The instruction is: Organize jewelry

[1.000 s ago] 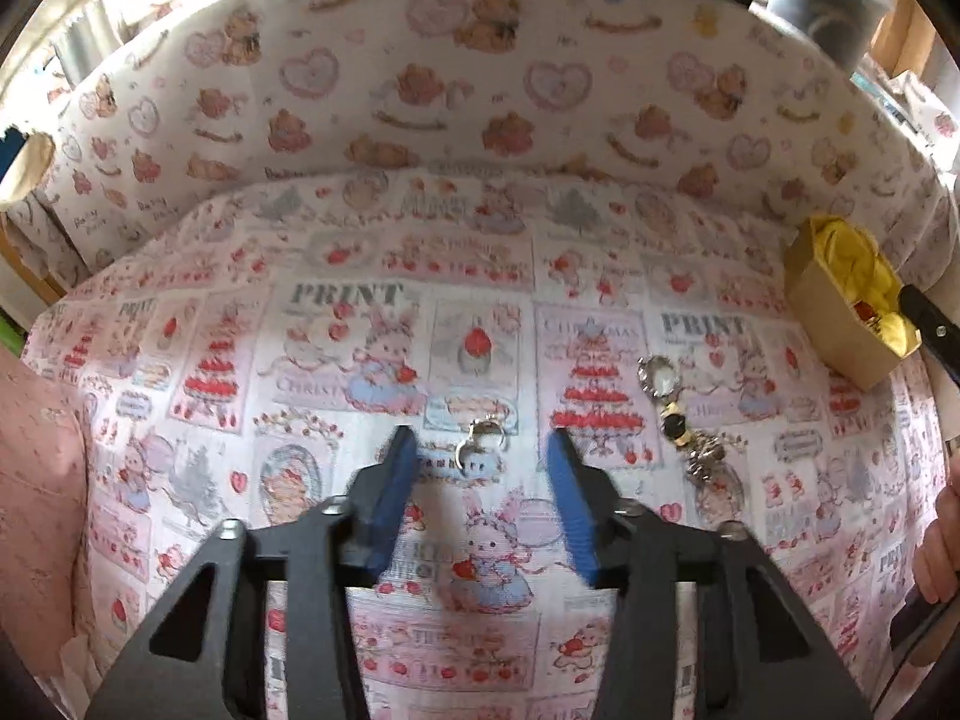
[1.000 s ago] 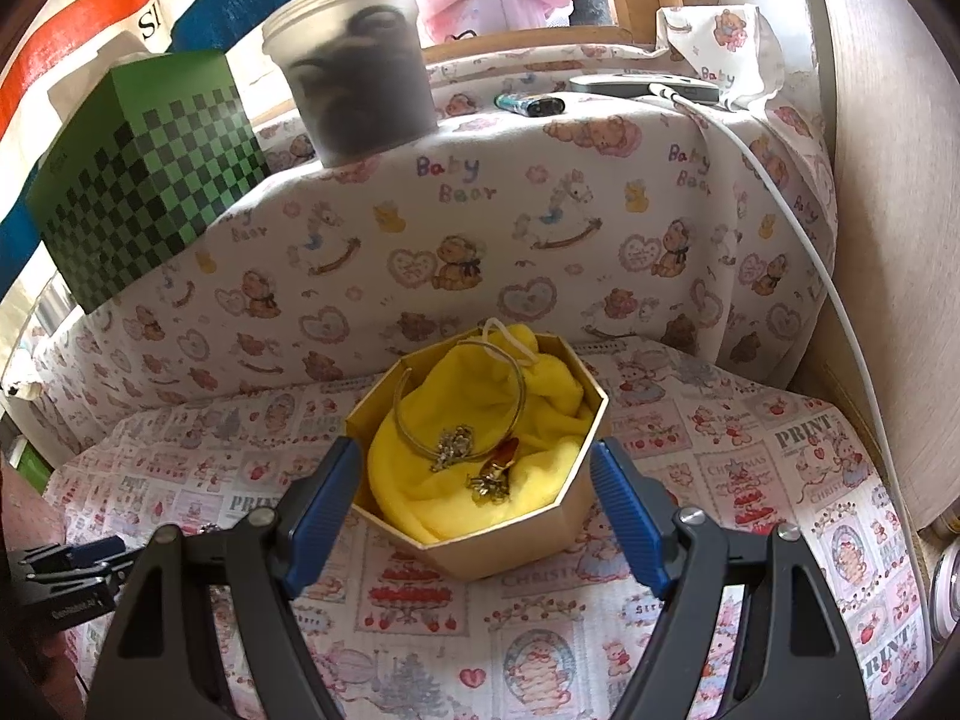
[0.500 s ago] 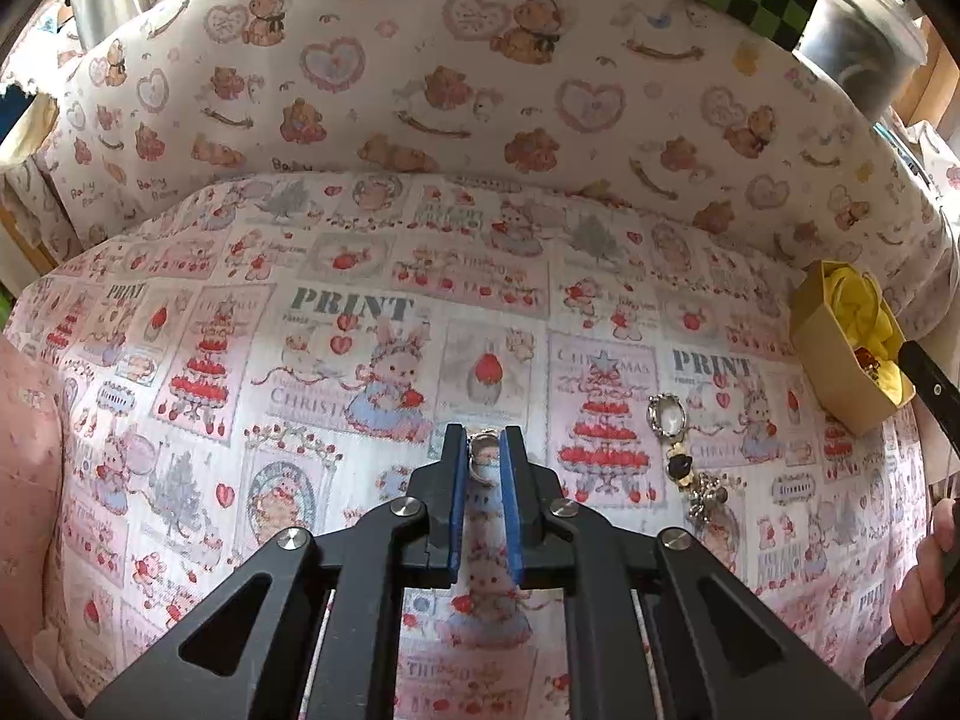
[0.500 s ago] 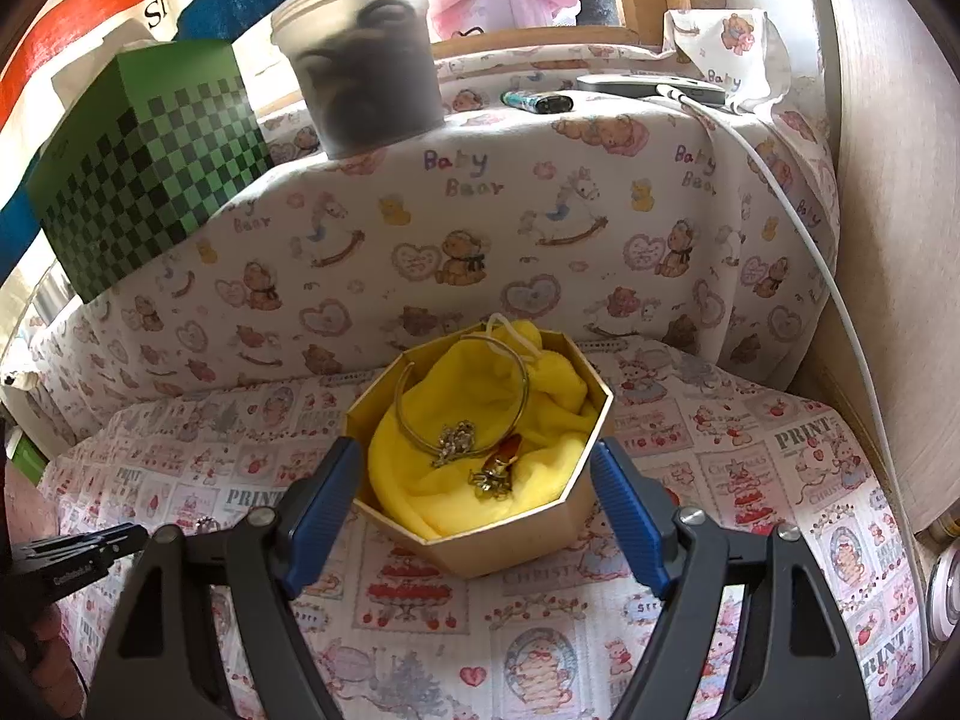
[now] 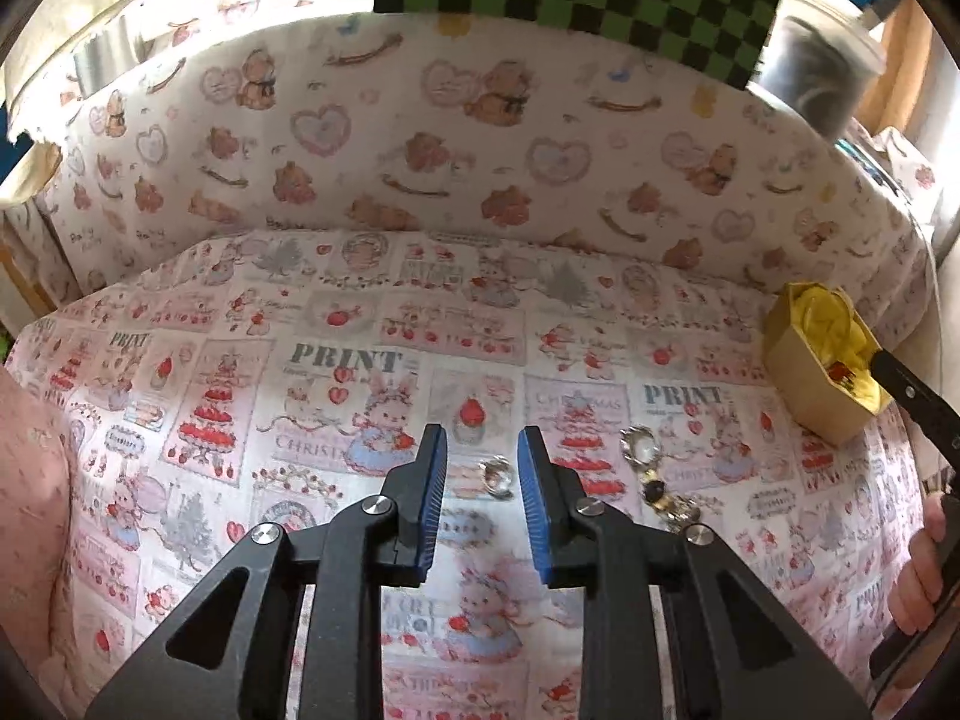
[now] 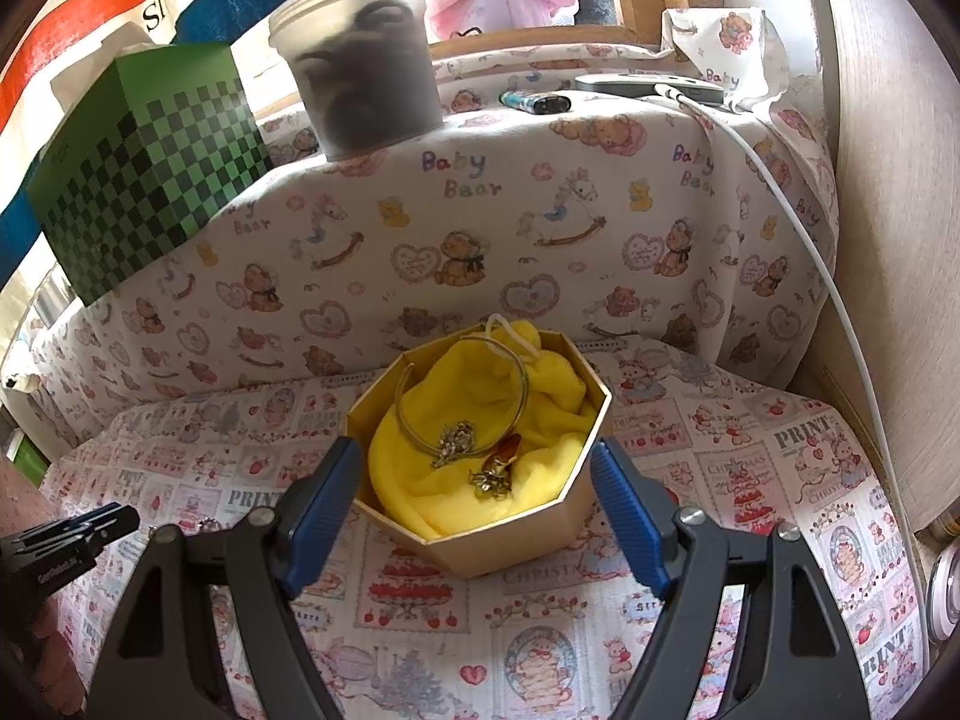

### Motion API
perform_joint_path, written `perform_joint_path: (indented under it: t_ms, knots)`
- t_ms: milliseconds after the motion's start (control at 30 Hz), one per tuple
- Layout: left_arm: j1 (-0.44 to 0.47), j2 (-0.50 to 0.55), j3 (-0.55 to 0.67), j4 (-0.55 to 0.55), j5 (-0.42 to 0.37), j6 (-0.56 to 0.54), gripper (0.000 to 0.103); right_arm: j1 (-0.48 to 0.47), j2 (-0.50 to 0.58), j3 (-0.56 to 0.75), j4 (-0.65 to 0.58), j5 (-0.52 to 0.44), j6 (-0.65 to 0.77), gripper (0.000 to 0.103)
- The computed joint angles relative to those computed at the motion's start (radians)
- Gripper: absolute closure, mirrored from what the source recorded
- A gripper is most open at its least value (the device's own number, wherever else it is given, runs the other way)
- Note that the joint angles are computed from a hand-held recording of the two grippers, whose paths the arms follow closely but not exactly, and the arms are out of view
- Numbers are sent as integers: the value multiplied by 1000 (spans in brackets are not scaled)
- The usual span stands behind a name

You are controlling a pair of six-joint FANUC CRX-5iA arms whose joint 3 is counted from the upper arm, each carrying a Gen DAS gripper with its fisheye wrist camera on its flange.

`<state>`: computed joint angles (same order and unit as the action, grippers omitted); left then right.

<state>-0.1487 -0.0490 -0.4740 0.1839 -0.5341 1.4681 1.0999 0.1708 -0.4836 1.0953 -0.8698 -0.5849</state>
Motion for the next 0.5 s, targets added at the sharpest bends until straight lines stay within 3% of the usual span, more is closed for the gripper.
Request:
perform_joint_path:
  t_ms: [200, 233, 333, 367, 433, 500]
  knots:
    - [-18, 17, -4, 33, -18, -47, 80, -2, -2, -3, -2, 2, -1, 27]
    - [-27, 21, 6, 8, -22, -27, 80, -2, -2, -3, -1, 2, -2, 27]
    - [-81, 65, 104, -222, -90, 202, 80, 0, -1, -1, -3, -2, -3, 26]
    - [-88, 73, 116, -253, -97, 235, 80, 0, -2, -2, -3, 0, -3, 26]
    - [-96, 76, 121, -265, -92, 251, 91, 1, 0, 1, -5, -3, 1, 26]
    - [-80, 74, 102, -207, -76, 211, 92, 3, 2, 4, -5, -5, 6, 26]
